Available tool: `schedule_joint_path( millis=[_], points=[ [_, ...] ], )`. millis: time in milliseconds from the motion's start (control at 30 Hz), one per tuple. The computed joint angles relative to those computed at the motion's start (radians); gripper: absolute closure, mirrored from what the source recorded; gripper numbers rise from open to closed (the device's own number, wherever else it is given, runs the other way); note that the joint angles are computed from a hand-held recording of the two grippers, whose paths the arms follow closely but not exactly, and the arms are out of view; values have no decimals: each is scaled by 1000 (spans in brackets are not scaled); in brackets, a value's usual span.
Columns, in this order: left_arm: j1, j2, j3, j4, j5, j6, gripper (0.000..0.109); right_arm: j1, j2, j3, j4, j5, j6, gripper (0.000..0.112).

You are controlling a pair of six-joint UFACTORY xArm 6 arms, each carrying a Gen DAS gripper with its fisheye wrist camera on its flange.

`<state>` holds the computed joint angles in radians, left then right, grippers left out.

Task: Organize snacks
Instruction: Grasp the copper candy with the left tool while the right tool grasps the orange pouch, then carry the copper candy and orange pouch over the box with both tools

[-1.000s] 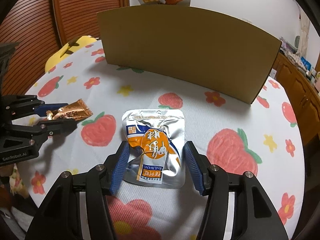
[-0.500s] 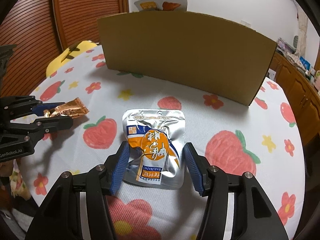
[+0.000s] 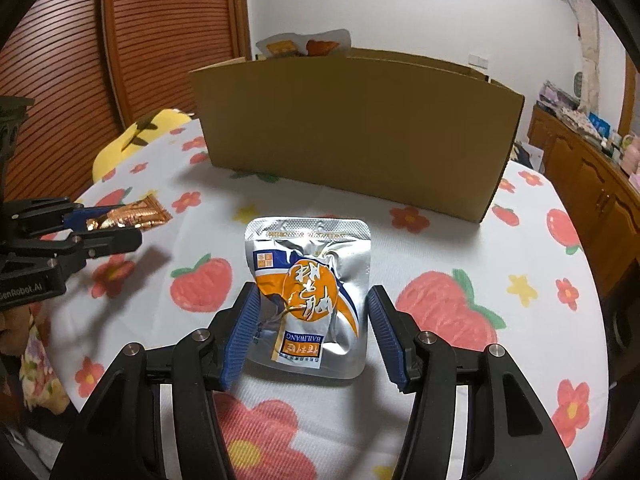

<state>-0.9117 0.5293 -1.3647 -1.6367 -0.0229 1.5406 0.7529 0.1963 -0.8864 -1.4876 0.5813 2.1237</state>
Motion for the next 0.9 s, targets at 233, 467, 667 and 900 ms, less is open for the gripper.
schedule_joint_path(
  millis=[233, 467, 667, 900],
  points=[
    [18, -13, -46, -184, 4, 181, 79, 14, -11, 10, -18, 33, 29, 56],
    [29, -23, -83, -231, 0, 238, 79, 31, -17, 12, -15, 66, 30, 56],
    [38, -26, -132, -218, -1, 241, 79, 21, -44, 26, -21, 50, 39, 56],
    [54, -35, -160, -188, 12, 204, 79, 36, -164, 78, -15, 115, 6, 56]
  ],
)
